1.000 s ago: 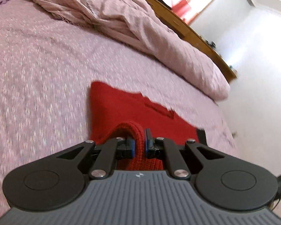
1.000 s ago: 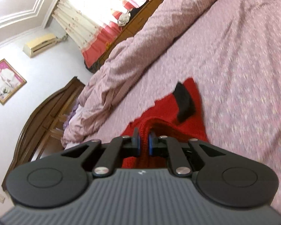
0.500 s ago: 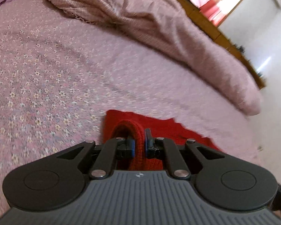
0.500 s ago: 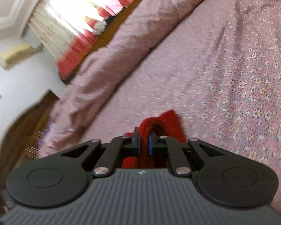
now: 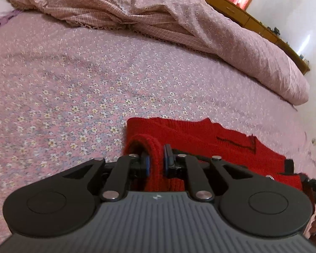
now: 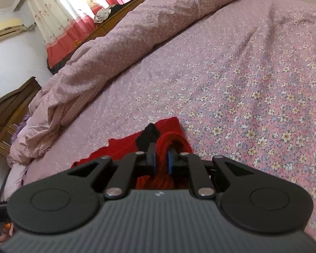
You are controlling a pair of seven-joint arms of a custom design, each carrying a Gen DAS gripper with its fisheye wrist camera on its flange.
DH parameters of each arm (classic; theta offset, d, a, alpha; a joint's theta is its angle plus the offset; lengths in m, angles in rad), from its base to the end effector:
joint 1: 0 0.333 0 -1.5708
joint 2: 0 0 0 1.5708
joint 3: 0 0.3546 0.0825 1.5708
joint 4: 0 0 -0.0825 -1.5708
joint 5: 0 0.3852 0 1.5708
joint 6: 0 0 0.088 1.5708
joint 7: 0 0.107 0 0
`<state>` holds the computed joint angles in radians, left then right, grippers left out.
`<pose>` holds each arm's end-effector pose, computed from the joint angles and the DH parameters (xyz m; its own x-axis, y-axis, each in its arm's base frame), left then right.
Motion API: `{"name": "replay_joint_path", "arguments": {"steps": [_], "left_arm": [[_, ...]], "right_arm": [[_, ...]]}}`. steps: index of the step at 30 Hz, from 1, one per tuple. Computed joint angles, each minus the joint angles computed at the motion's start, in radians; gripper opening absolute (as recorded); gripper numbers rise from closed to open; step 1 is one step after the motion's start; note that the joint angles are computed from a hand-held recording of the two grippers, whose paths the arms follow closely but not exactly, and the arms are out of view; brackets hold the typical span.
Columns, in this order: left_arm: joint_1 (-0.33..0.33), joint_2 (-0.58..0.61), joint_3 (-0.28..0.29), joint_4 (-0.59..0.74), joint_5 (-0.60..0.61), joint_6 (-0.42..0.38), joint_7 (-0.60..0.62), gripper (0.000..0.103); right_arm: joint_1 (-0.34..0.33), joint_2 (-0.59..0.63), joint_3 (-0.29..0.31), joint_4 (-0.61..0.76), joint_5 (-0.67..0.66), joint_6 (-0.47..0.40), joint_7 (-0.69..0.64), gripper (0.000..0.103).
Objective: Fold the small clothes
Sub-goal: 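Lift the edge with both tools and fold the body over itself, then open both tools to release the folded cardigan and withdraw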
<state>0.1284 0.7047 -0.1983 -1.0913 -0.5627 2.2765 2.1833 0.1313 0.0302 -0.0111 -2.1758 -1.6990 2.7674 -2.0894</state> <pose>0.8132 -0.0105 0.5018 -0.4216 -0.8470 0.3238 -0.7668 0.1424 -0.6259 0.5459 0.1087 0.4402 -0.5492 -0.6393 -0.5382 -0.1853 0.7212 -0.6675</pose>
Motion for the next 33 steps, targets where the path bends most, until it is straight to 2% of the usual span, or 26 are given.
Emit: {"name": "replay_joint_path", "arguments": {"steps": [1, 2, 3, 4, 5, 6, 7, 11, 15, 19, 24, 25, 27, 29, 33], "left_arm": [[0.002, -0.017, 0.002, -0.02, 0.001, 0.006, 0.004, 0.025], [0.006, -0.032, 0.003, -0.037, -0.002, 0.01, 0.005, 0.04], [0.009, -0.048, 0.007, -0.055, -0.004, 0.014, 0.004, 0.05], [0.009, -0.061, 0.01, -0.072, -0.004, 0.024, 0.005, 0.066], [0.01, -0.079, 0.012, -0.096, -0.006, 0.041, 0.017, 0.07], [0.012, -0.097, 0.012, -0.121, -0.008, 0.06, 0.036, 0.071], [0.012, -0.117, 0.015, -0.146, -0.006, 0.079, 0.057, 0.071], [0.024, -0.185, 0.012, -0.23, -0.039, 0.111, 0.123, 0.079], [0.032, -0.265, 0.012, -0.346, -0.095, 0.156, 0.196, 0.082], [0.021, -0.335, 0.024, -0.458, -0.138, 0.211, 0.236, 0.086], [-0.009, -0.38, 0.061, -0.538, -0.11, 0.195, 0.18, 0.086], [-0.012, -0.388, 0.065, -0.555, -0.107, 0.19, 0.165, 0.086], [-0.011, -0.4, 0.063, -0.583, -0.117, 0.176, 0.17, 0.086], [-0.016, -0.402, 0.065, -0.595, -0.116, 0.154, 0.169, 0.087], [-0.031, -0.395, 0.07, -0.603, -0.103, 0.137, 0.133, 0.087]], "right_arm": [[0.003, -0.008, 0.003, -0.002, 0.018, -0.005, -0.01, 0.016], [0.006, -0.017, 0.006, -0.008, 0.023, -0.011, -0.008, 0.017], [0.01, -0.027, 0.011, -0.014, 0.03, -0.024, -0.006, 0.019], [0.015, -0.034, 0.016, -0.018, 0.045, -0.04, -0.013, 0.027], [0.02, -0.044, 0.022, -0.024, 0.052, -0.061, -0.009, 0.033], [0.029, -0.054, 0.03, -0.032, 0.048, -0.091, 0.005, 0.047], [0.036, -0.061, 0.037, -0.038, 0.048, -0.114, 0.012, 0.052], [0.057, -0.086, 0.057, -0.057, 0.086, -0.152, -0.018, 0.052], [0.09, -0.104, 0.089, -0.062, 0.189, -0.243, -0.139, 0.052], [0.121, -0.121, 0.113, -0.072, 0.214, -0.302, -0.14, 0.052], [0.151, -0.125, 0.132, -0.087, 0.257, -0.337, -0.095, 0.053], [0.156, -0.123, 0.134, -0.091, 0.269, -0.344, -0.074, 0.059], [0.163, -0.118, 0.137, -0.099, 0.263, -0.347, -0.017, 0.068], [0.167, -0.106, 0.134, -0.102, 0.23, -0.32, 0.046, 0.068], [0.159, -0.067, 0.11, -0.09, 0.16, -0.213, 0.149, 0.068]]}}
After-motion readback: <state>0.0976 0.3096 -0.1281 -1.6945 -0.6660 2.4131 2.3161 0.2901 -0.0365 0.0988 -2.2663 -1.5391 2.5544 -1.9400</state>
